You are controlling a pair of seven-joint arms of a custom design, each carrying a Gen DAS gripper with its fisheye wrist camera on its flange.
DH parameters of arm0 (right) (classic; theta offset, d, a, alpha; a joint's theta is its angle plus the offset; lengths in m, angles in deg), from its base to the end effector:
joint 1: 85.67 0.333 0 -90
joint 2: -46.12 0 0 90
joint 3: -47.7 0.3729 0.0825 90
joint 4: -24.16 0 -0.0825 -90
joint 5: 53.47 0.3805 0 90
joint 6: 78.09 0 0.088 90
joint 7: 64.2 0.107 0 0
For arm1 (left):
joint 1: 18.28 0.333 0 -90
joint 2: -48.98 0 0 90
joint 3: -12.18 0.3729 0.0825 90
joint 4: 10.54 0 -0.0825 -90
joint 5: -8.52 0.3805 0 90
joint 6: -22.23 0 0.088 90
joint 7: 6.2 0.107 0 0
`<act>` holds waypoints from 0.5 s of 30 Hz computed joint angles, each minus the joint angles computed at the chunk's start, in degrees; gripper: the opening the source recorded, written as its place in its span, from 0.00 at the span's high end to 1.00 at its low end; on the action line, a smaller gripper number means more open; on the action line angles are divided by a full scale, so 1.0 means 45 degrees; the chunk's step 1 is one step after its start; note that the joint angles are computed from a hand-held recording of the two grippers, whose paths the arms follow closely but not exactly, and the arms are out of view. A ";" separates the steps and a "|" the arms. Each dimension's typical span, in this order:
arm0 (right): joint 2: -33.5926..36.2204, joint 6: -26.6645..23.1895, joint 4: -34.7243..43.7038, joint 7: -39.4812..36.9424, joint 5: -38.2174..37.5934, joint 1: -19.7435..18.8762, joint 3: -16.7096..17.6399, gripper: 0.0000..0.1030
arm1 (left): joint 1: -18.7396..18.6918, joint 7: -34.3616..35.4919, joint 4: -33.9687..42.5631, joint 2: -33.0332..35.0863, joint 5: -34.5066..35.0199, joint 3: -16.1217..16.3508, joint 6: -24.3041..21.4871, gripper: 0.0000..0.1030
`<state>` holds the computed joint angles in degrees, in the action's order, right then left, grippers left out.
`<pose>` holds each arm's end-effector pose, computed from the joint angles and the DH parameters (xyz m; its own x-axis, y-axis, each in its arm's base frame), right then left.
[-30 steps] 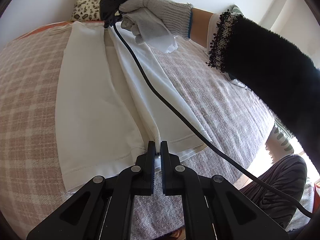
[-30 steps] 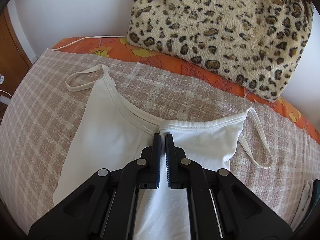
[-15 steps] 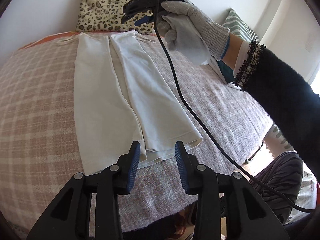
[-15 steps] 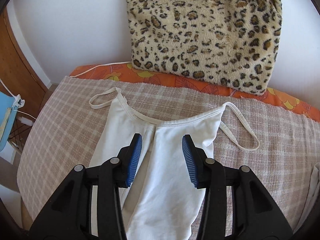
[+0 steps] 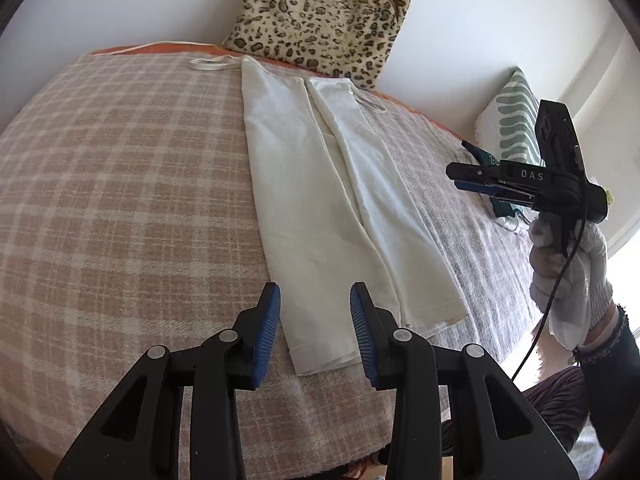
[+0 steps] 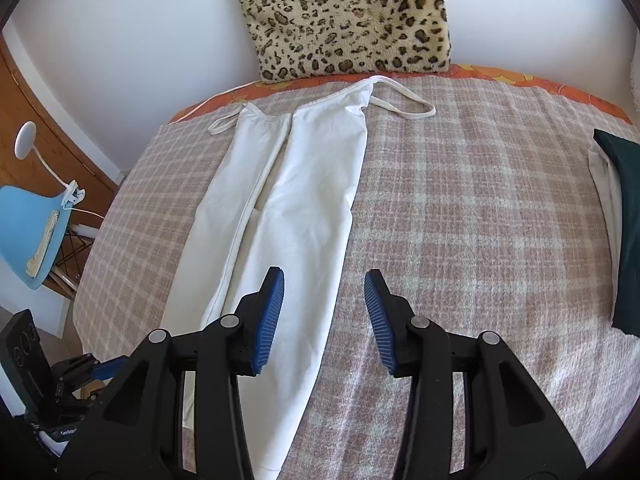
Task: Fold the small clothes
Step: 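Grasp the hem of the folded camisole with the right tool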
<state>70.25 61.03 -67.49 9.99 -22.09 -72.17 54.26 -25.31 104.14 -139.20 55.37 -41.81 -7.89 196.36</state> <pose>0.6893 0.2383 0.4872 0.3227 -0.8515 -0.4133 -0.9016 -0.1436 -0.4080 0.5331 -0.2008 0.4377 -0.0942 -0.9054 0.4141 -0.8358 -0.1541 -0.5270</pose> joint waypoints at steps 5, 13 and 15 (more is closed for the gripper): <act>-0.1214 -0.0540 -0.2162 -0.1068 0.1668 -0.0419 0.0415 0.57 | 0.0183 0.0972 0.0056 0.0011 -0.1448 0.0067 -0.1051 0.66; -0.2050 -0.1244 -0.3813 -0.1847 0.3103 -0.0200 0.0202 0.57 | -0.0191 0.2347 -0.0091 -0.0226 -0.4577 0.0772 -0.2539 0.67; -0.2133 -0.1204 -0.3941 -0.1888 0.3188 -0.0103 0.0139 0.57 | -0.0355 0.2456 -0.0064 -0.0206 -0.4746 0.0916 -0.2522 0.69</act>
<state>60.65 55.61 -85.22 1.49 -7.75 -72.63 54.89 -26.91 115.19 -139.48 54.45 -63.17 -3.77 185.02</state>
